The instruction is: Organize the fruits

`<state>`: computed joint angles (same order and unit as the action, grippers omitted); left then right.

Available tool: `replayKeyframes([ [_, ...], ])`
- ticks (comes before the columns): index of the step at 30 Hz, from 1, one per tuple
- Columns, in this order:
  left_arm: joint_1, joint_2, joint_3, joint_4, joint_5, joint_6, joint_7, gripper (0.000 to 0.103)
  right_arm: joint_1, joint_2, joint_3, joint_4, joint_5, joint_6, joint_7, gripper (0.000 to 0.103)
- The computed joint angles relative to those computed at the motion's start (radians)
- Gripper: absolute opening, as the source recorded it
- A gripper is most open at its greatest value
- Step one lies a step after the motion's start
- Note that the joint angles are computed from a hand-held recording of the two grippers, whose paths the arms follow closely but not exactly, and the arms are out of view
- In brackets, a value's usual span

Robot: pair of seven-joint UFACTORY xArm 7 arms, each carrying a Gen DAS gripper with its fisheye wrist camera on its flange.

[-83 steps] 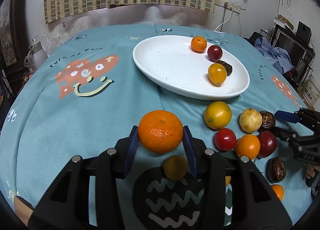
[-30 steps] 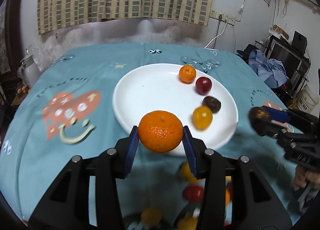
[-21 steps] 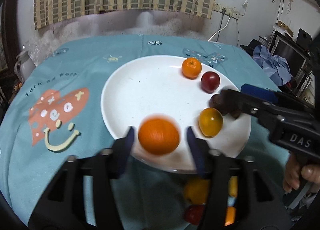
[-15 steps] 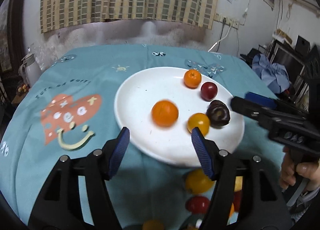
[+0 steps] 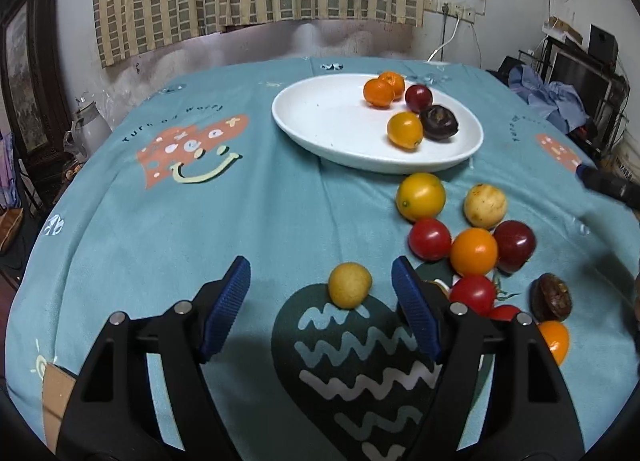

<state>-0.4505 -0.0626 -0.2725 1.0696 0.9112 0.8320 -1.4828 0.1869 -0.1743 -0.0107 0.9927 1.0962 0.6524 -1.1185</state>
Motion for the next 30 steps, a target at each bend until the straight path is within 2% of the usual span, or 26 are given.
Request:
replayKeyframes([
  [5, 0.007, 0.006, 0.010, -0.003, -0.026, -0.033, 0.021, 0.069, 0.004, 0.001, 0.006, -0.001, -0.016, -0.005, -0.002, 0.069],
  [6, 0.009, 0.009, 0.013, -0.002, -0.038, -0.043, 0.032, 0.060, 0.006, 0.000, 0.009, -0.004, -0.020, -0.010, -0.004, 0.069],
  [9, 0.015, 0.021, 0.023, -0.001, -0.084, -0.081, 0.081, 0.044, 0.012, -0.006, 0.010, -0.012, -0.022, -0.020, -0.012, 0.069],
  [11, 0.016, 0.030, 0.027, 0.002, -0.102, -0.098, 0.107, 0.038, 0.014, -0.006, 0.008, -0.016, -0.022, -0.023, -0.014, 0.069],
  [16, 0.010, 0.053, 0.034, 0.020, -0.145, -0.109, 0.165, 0.034, 0.016, 0.000, 0.009, -0.018, -0.034, -0.028, -0.004, 0.069],
  [17, 0.007, 0.053, 0.035, 0.020, -0.141, -0.111, 0.166, 0.025, 0.016, 0.001, 0.010, -0.018, -0.035, -0.028, -0.005, 0.069],
  [23, 0.004, 0.012, 0.026, -0.004, -0.052, -0.085, 0.064, 0.025, 0.024, 0.004, 0.017, -0.024, -0.074, -0.008, 0.001, 0.069],
  [27, 0.024, -0.014, 0.023, -0.026, -0.048, -0.110, 0.030, 0.025, 0.019, 0.048, 0.022, 0.020, -0.113, 0.102, 0.078, 0.069],
  [30, 0.034, -0.014, 0.017, -0.026, -0.053, -0.118, 0.037, 0.026, 0.024, 0.066, 0.053, 0.028, -0.163, 0.091, 0.120, 0.068],
])
